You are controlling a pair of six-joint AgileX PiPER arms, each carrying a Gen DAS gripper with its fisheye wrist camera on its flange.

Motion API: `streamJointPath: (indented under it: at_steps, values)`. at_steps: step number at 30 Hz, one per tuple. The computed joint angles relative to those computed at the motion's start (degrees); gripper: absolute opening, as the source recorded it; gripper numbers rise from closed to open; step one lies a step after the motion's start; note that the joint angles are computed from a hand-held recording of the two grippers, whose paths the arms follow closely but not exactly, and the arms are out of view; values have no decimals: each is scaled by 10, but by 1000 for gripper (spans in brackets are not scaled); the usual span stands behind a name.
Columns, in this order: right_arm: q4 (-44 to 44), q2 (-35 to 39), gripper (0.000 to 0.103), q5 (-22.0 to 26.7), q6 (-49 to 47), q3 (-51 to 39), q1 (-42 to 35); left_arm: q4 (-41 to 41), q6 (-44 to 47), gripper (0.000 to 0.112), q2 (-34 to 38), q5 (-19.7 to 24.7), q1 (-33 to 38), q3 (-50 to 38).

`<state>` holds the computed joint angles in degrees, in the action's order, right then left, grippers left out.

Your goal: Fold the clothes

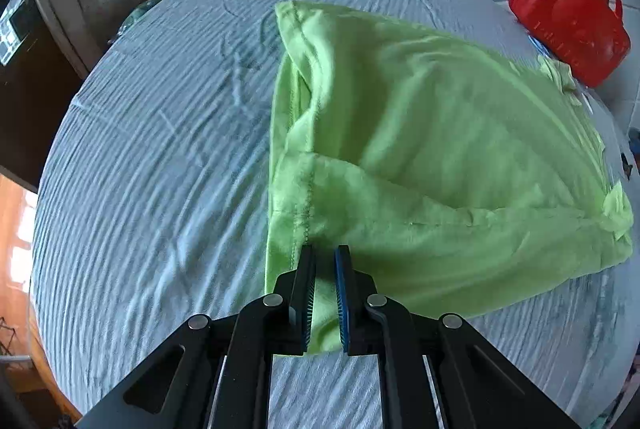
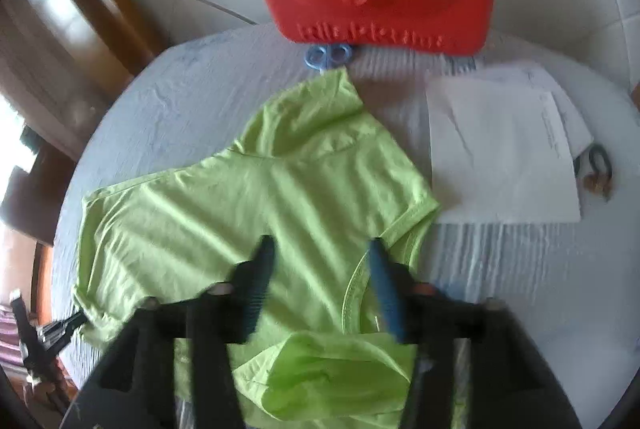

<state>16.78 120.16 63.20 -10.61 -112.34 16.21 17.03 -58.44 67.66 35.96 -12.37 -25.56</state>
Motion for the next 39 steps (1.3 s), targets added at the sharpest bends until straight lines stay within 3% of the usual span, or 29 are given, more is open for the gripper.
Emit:
streamJointPath:
  at_steps: [5,9,15,18,22,27,29,31,32,33,35,39]
  values:
    - [-35,-95,50,-30,-61,164,-7,26,-33,11,-35,55,-34,-23]
    - [-34,-142,50,-62,-90,258,-40,48,-65,11,4,61,-117,-86]
    - [21,-181,50,-91,-180,338,-89,72,-70,11,203,5,-241,-278]
    - [48,-187,50,-94,-237,354,-106,55,-30,11,316,5,-278,-401]
    - [38,-177,55,-105,-290,356,-101,-5,57,14,434,18,-298,-541]
    - [41,-140,55,-104,-337,334,-101,-20,103,46,532,59,-303,-676]
    - [44,-122,55,-100,-350,321,-101,-24,113,48,568,78,-298,-729]
    - [29,-100,52,-94,-348,302,-92,-22,118,48,587,90,-293,-758]
    - [19,-88,32,-91,-346,292,-86,-19,118,45,593,93,-290,-767]
    - [21,-79,18,-87,-349,279,-85,-16,118,29,599,96,-287,-776]
    - [42,-63,14,-74,-357,249,-90,-13,110,17,591,90,-278,-775]
    - [101,-3,13,-15,-329,132,-113,-20,77,17,562,65,-244,-744]
